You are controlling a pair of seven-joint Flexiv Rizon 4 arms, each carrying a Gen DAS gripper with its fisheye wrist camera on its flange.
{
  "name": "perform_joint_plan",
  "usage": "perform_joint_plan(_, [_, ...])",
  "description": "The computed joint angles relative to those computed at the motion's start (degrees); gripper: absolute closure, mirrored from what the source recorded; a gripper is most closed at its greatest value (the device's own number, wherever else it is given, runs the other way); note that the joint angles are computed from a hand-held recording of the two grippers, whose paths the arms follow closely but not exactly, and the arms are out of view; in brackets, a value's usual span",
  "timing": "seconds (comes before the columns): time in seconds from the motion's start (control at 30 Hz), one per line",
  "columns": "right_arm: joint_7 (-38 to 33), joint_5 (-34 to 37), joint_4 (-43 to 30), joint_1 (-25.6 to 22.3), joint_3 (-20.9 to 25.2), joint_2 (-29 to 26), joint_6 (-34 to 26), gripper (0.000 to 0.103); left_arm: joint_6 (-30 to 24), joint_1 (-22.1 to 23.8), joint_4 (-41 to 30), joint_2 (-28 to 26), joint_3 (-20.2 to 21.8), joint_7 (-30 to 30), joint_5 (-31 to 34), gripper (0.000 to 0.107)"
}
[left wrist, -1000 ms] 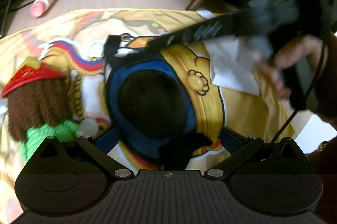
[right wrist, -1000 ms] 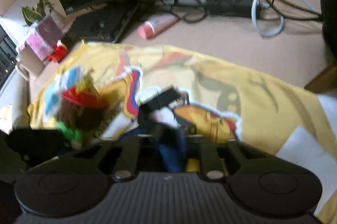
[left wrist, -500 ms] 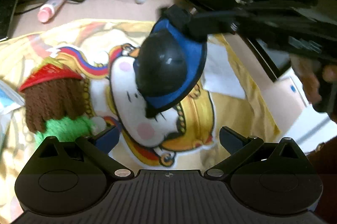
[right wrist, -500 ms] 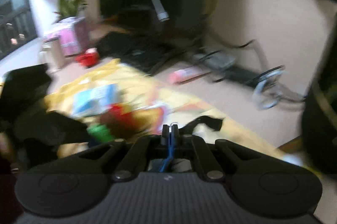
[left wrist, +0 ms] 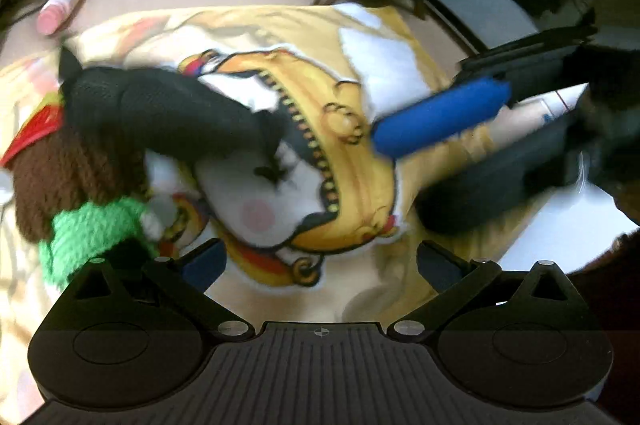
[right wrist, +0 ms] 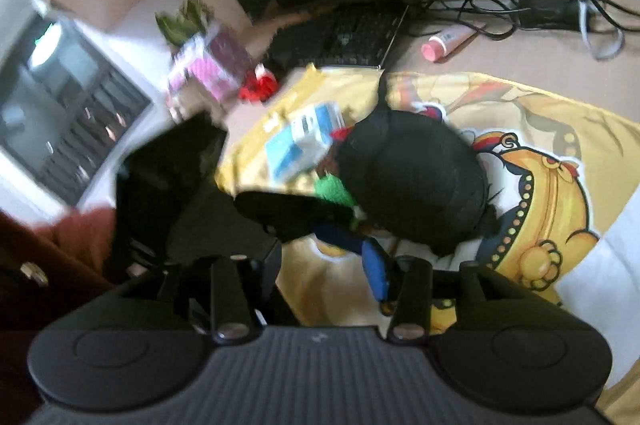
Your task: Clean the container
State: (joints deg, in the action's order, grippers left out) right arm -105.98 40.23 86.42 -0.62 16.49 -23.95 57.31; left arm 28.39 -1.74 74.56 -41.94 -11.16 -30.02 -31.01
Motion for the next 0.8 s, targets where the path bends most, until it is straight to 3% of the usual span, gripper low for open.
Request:
perform_joint_plan(0.03, [1.92,-1.39,0.80,1.22,-1.25,0.01,2.04,0.055,-0.11,0.02,-0.09,-0.08,0.14,-0.68,-0.13,0.004])
perform_joint_plan(0.1, [9.09,-11.70,4.17,6.53,-6.18,-0.59,7.70,0.054,-0.14,0.14,0.09,0.04,0.21,-1.04,-0.21,0.004])
perform_joint_plan(0.17, [13.96,-14.91,4.10,7.28,-7.11,-2.40,8.08,0.054,0.66,0.10,1.03,0.77,0.40,-0.51,0.15,0.004])
perform_joint_plan(0.23, [16.56,-8.16,0.55,2.57,-2.62,-4.99,5.40,0.054,1.55,0.09,2.03,1.63,0.69,-0.21,0.47,0.004])
perform_joint_plan(0.37, [22.20,18.74,-5.95,-9.53,7.89,-11.17,4.14,0.053,2.23,0.72,3.39,2.35,0.84,-1.77,-0.64,0.004])
perform_joint_plan(0.43, [26.37,25.84,-7.44,-10.20,8.31,-13.70,5.66,0.055,1.80,1.10,3.66,2.45,0.83,-2.35,-1.02,0.004])
perform_joint_plan(0.5, [29.95,26.36,-8.54,-8.20,6.81,-15.00,7.45,0.058,1.74,1.15,3.98,2.73,0.95,-2.29,-0.77,0.004])
perform_joint_plan(0.6, [32.66,21.08,-9.96,-5.12,4.76,-15.83,8.08,0.059,1.84,1.14,4.47,3.32,1.13,-1.90,-0.26,0.004])
perform_joint_plan(0.7, [25.34,12.58,-10.14,-5.08,4.88,-14.00,3.02,0.056,1.92,1.66,4.44,3.34,0.66,-1.38,-1.35,0.004])
perform_joint_plan(0.73, [22.51,7.42,-9.25,-3.49,3.25,-12.38,2.56,0.052,1.79,1.82,4.07,3.04,0.38,-1.75,-2.14,0.004])
perform_joint_plan(0.8, [20.83,-7.22,-5.04,3.52,-3.85,-9.29,8.11,0.049,1.51,2.08,2.80,1.94,-0.47,-3.04,-4.27,0.004])
